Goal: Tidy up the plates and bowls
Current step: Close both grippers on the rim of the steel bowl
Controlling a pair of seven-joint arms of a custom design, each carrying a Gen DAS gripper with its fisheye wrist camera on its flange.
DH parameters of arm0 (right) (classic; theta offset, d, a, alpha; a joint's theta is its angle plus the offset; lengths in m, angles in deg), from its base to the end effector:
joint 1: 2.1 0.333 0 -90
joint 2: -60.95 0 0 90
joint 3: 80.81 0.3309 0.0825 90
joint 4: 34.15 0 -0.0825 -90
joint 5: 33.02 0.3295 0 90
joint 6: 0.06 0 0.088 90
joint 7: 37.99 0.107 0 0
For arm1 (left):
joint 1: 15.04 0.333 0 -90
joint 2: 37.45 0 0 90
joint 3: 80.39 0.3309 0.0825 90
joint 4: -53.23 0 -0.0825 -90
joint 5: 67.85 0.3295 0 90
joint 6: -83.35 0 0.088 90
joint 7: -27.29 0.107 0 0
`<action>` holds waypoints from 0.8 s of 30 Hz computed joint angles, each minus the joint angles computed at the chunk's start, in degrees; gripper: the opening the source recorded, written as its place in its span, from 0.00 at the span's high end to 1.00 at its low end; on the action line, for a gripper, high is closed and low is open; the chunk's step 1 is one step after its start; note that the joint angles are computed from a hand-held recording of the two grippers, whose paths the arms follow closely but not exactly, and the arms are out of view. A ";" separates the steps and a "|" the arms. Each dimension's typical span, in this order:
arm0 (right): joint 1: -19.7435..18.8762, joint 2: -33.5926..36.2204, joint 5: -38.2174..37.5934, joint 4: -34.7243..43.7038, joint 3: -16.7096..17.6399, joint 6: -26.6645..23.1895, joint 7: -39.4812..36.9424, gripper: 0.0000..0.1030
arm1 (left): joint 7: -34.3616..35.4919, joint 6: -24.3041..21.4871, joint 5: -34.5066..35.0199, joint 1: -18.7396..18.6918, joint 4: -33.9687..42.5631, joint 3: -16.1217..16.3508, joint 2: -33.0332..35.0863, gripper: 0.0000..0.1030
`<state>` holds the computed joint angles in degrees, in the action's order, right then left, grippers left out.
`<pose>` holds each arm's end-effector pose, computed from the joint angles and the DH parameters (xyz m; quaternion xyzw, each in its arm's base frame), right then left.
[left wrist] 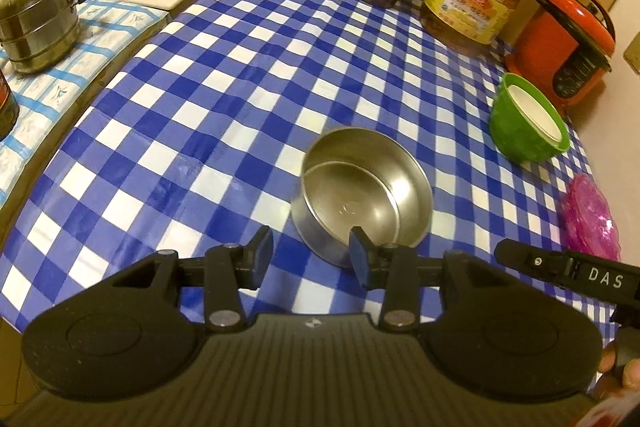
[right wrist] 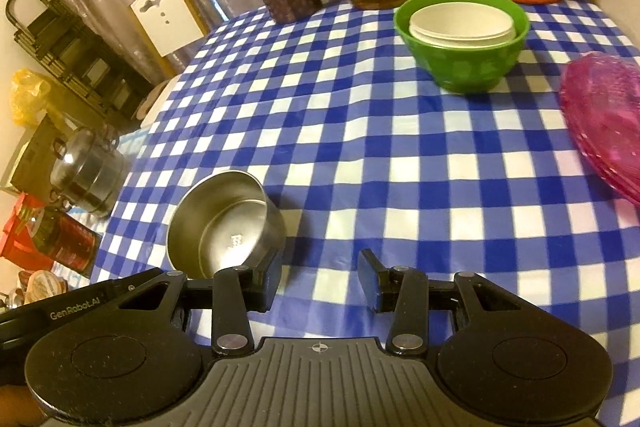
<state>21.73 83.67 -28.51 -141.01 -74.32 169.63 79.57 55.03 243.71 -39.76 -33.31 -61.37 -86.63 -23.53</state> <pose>0.5656 0.3129 0.4358 -0.6472 0.6796 -0.0575 0.3405 0.5356 -0.2632 0.4462 -0.7546 0.5843 -0.2653 0.1370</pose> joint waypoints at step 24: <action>-2.08 12.22 5.65 15.09 4.61 -3.66 -7.32 0.59 | 8.72 1.58 -6.61 0.95 7.34 1.73 8.66 0.67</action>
